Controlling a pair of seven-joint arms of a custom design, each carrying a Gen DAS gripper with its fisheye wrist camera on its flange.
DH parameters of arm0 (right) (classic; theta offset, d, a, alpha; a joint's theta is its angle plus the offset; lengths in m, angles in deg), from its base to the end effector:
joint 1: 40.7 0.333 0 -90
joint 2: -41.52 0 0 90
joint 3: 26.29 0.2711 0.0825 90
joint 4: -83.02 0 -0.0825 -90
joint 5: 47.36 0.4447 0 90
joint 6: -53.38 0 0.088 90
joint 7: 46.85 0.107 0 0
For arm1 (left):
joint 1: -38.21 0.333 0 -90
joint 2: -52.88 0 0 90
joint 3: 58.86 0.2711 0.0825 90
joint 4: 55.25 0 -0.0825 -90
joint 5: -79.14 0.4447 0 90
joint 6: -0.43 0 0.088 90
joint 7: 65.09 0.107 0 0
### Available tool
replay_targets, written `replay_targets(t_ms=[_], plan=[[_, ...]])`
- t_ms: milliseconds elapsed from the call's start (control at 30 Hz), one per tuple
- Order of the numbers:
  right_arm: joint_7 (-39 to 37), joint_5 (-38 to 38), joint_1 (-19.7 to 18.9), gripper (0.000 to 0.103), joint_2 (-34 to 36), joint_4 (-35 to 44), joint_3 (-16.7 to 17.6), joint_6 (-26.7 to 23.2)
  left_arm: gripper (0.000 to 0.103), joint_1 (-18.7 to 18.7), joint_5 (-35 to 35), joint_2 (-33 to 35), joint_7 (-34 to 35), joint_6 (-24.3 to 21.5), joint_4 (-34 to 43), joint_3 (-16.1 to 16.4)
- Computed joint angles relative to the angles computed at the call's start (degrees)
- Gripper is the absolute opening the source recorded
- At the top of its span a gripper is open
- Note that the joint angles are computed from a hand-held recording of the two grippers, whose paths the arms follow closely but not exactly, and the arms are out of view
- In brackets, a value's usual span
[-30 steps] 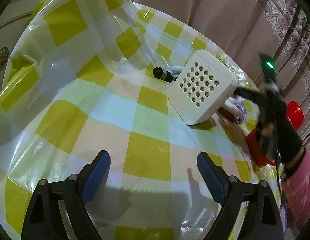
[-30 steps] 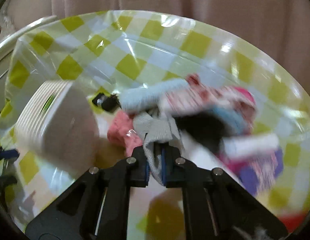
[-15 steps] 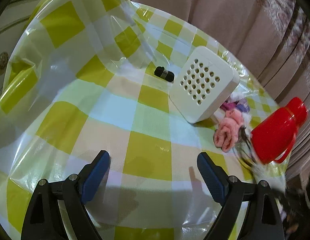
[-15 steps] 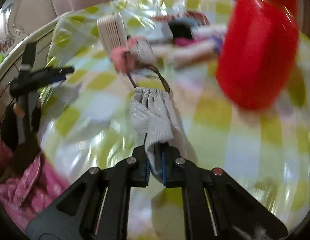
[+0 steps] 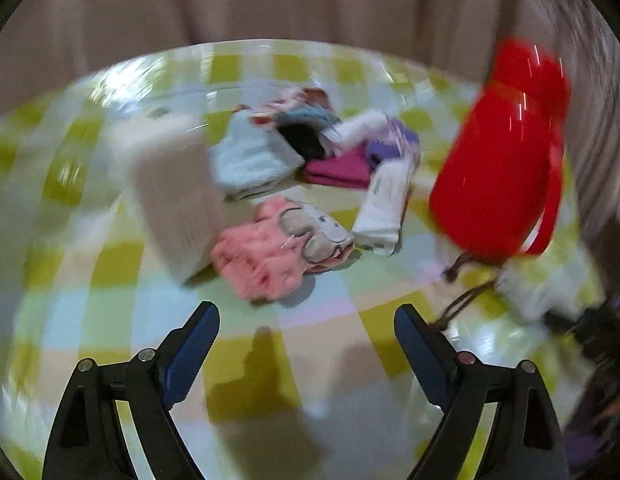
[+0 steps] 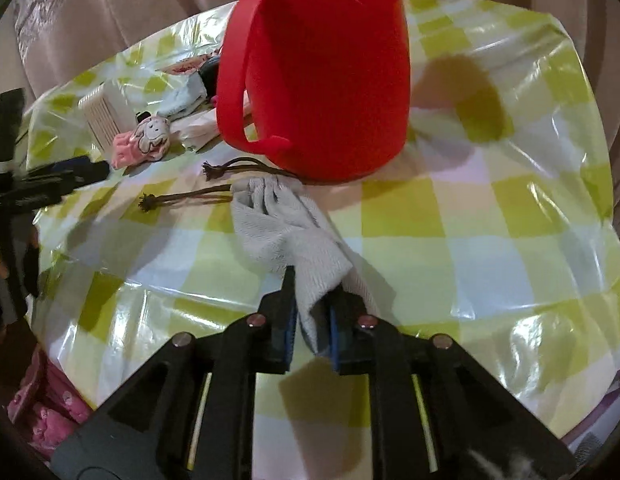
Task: Organize soft objects
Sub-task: 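Grasp the grey sock with the right tool and lift it, then grasp the pink bunny-face cloth with the left tool while the right tool holds the grey sock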
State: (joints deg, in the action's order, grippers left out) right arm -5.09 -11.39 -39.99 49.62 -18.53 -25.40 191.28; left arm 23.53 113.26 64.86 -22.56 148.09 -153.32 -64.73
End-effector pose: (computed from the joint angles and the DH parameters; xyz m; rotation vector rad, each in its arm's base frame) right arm 0.6946 0.0228 0.4665 -2.1157 1.2535 -0.3156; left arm 0.6695 -0.2564 0.4732 -1.8267 1.6879 -0.7067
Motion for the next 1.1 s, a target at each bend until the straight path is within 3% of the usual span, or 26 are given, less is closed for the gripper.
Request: replay_targets(t_ms=[133, 200, 367, 467, 567, 633, 667, 700, 833, 867, 933, 967, 1033, 1100], plan=[[-4.1, -0.5, 0.8, 0.036, -2.0, -3.3, 0.4, 2.2, 0.09, -1.8, 2.2, 7.5, 10.7, -8.2, 10.9, 0.0], [-6.3, 0.2, 1.4, 0.05, -2.4, -4.3, 0.6, 3.3, 0.09, -3.5, 4.0, 10.9, 14.8, -11.4, 15.8, 1.0], [-9.9, 6.6, 1.8, 0.073, -3.1, -6.1, 0.6, 4.0, 0.09, -5.9, 6.7, 16.6, 21.0, -15.1, 23.4, 3.2], [-11.4, 10.7, 2.0, 0.075, -3.5, -7.0, 0.3, 4.5, 0.091, -6.6, 5.3, 21.4, 26.4, -18.2, 29.6, 3.8], [-13.1, 12.0, 2.2, 0.078, -4.3, -8.1, 0.0, 4.8, 0.092, -6.5, 2.7, 23.3, 28.6, -18.1, 32.3, 4.3], [-13.3, 12.4, 2.5, 0.079, -4.3, -8.1, -0.2, 5.0, 0.092, -4.0, -5.7, 25.2, 29.9, -20.7, 36.2, 2.3], [-13.3, 12.5, 2.6, 0.079, -4.3, -8.1, -0.2, 4.9, 0.092, -1.1, -13.2, 24.5, 31.1, -19.7, 35.5, -0.3], [-13.4, 12.7, 2.6, 0.08, -4.4, -8.2, -0.3, 4.8, 0.092, 0.5, -17.7, 22.7, 31.7, -17.3, 32.9, -1.8], [-14.1, 12.9, 2.9, 0.08, -4.7, -8.6, -0.5, 5.1, 0.092, 11.4, -45.9, 14.6, 47.9, -7.7, 20.6, -13.1], [-14.0, 12.9, 3.0, 0.08, -4.5, -8.5, -0.5, 5.2, 0.092, 12.2, -49.3, 12.2, 49.0, -4.8, 17.4, -13.7], [-14.1, 13.5, 3.1, 0.081, -4.5, -8.6, -0.4, 5.6, 0.093, 10.9, -49.1, 8.6, 47.3, -0.3, 13.3, -11.6], [-14.3, 13.9, 3.1, 0.081, -4.6, -8.8, -0.4, 5.8, 0.093, 8.0, -44.0, 7.6, 43.3, 0.4, 12.6, -8.2], [-14.1, 13.6, 3.3, 0.082, -4.9, -9.1, -0.4, 6.0, 0.093, 3.6, -34.9, 8.4, 38.5, -2.4, 14.5, -3.4], [-12.8, 12.4, 3.2, 0.082, -5.0, -8.9, -0.7, 5.0, 0.093, 2.4, -32.1, 11.0, 37.6, -8.2, 18.1, -2.2]])
